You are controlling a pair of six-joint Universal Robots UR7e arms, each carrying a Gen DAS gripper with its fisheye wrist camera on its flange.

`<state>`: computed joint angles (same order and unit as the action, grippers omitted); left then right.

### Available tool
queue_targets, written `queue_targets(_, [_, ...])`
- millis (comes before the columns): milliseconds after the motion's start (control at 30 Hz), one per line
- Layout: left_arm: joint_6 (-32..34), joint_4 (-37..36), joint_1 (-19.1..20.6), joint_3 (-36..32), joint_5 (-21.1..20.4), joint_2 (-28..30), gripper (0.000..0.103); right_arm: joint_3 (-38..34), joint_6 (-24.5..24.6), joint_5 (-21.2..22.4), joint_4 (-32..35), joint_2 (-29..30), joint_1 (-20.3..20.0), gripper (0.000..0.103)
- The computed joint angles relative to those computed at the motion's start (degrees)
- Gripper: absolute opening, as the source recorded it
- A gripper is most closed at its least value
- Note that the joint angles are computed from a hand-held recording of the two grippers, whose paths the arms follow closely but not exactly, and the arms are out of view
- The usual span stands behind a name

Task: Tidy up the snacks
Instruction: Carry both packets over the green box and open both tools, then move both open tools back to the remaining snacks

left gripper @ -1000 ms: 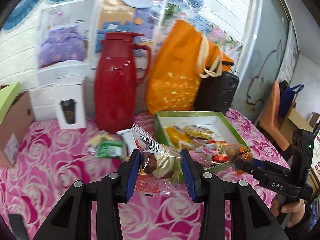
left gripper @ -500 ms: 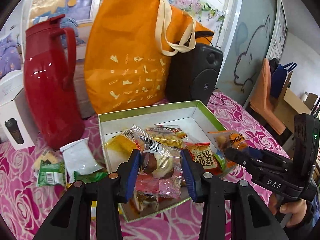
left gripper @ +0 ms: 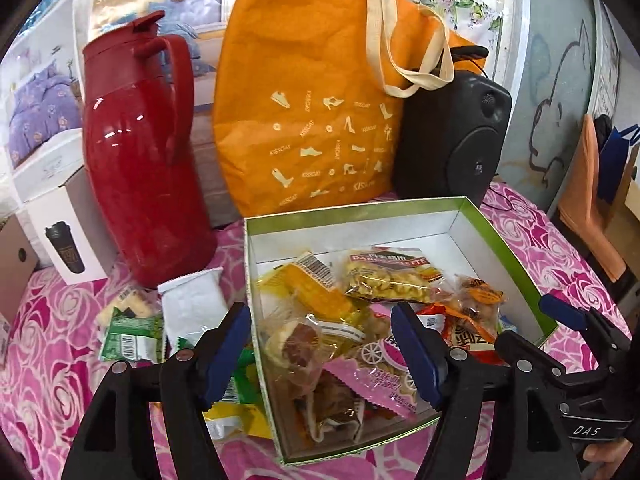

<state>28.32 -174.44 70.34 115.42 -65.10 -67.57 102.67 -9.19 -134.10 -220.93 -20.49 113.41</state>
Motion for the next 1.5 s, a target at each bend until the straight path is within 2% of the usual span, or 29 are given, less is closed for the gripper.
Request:
queue_targets(400, [0.9,-1.0,-1.1,3.3,0.2,-5.7,0.074,-1.1,1.1,-1.7,2.7,0.6,4.3,0.102])
queue_targets(533, [0.4,-0.6,-0.5,4.5,-0.8,-9.3,0.074,-1.8,2.0,-2.3,3.3,1.2,6.2,0.102])
queue_targets(700, [0.9,-2.3,1.5,6.3,-0.2,-13.4,0.074,-1.4,6.6,1.8,5.2,1.7,7.8,0.102])
queue_targets(833, [1.3,-1.2,4.6,6.5,-0.1,-16.4,0.074,-2.1,10.3,8.3,7.5,3.1,8.2,0.102])
queue_targets(900, [1.3,-1.7,6.3,6.7,-0.5,-17.7,0.074,-3.2,11.6,11.5,11.4,3.9,8.5,0.102])
queue_targets(1100, [0.7,-1.1,11.9,6.8,-2.6,-20.4,0.074,-10.5,9.4,9.7,21.3,7.8,11.1,0.102])
queue_targets(1233, [0.8,-0.1,14.2,6.3,-3.6,-21.1,0.074,-16.1,7.7,7.9,27.8,9.4,12.2,0.102])
queue_targets(1367, [1.1,1.7,16.2,4.6,-4.6,-20.8,0.074,-25.5,2.4,5.2,36.0,12.3,12.6,0.102])
queue_targets(1433, [1.5,2.1,17.0,4.0,-5.4,-20.7,0.074,-29.2,-0.8,5.1,39.4,13.6,12.2,0.098])
queue_targets(1500, [1.9,2.9,17.8,3.2,-6.2,-20.5,0.074,-33.5,-3.2,6.1,45.3,14.8,11.0,0.08])
